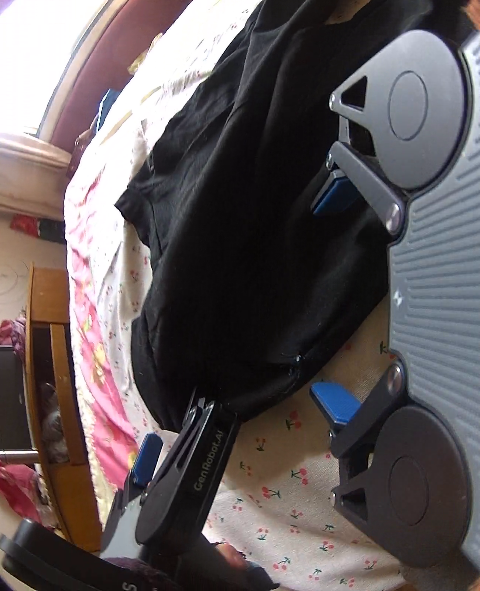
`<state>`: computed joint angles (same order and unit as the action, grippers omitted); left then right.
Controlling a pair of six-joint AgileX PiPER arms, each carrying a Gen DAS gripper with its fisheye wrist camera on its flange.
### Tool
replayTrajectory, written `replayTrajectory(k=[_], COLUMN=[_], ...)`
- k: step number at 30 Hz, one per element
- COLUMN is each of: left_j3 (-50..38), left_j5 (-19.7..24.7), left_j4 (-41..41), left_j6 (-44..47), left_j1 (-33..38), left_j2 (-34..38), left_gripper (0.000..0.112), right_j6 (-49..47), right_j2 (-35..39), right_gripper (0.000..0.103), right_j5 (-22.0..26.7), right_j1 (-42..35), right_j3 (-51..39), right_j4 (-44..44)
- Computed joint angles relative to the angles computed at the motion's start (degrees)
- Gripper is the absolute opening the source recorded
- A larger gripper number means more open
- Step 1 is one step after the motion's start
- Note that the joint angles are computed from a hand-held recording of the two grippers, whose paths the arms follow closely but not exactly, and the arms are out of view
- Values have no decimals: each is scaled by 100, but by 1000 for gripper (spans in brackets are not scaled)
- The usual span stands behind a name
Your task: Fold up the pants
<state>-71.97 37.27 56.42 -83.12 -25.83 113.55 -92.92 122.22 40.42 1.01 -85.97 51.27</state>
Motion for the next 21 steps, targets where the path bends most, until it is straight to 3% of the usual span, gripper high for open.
replayTrajectory(k=[1,2,4,7,10,13,15,18,21], left_j3=[106,204,224,317,635,804,747,413,61], left_j5=[-328,-577,-614,-619,-759,-607,-270,579,988], left_j4=[-210,-346,-463,-517,-485,-494,-405,-265,-256], left_j6=[122,151,342,495,165,-192,-320,-212,91], left_j1=[127,217,208,206,242,131,-104,-600,-1009], left_j2=[-62,-114,-131,-185,-422,-626,-707,-733,-722], left_gripper=[69,65,65,65,65,67,67,66,67], right_j6=[123,318,371,735,776,1075,1427,1443,1256], right_j2=[72,131,124,-17,-317,-388,-414,-643,-917], right_gripper=[73,69,46,24,24,27,29,28,33], right_j5=[-16,-52,-103,39,-68,40,230,450,524], right_j1=[90,186,262,300,281,256,209,-81,-608], right_j3=[-90,-173,-160,-116,339,406,325,422,615], right_j4=[-209,-435,-534,-845,-826,-857,-850,-467,-92])
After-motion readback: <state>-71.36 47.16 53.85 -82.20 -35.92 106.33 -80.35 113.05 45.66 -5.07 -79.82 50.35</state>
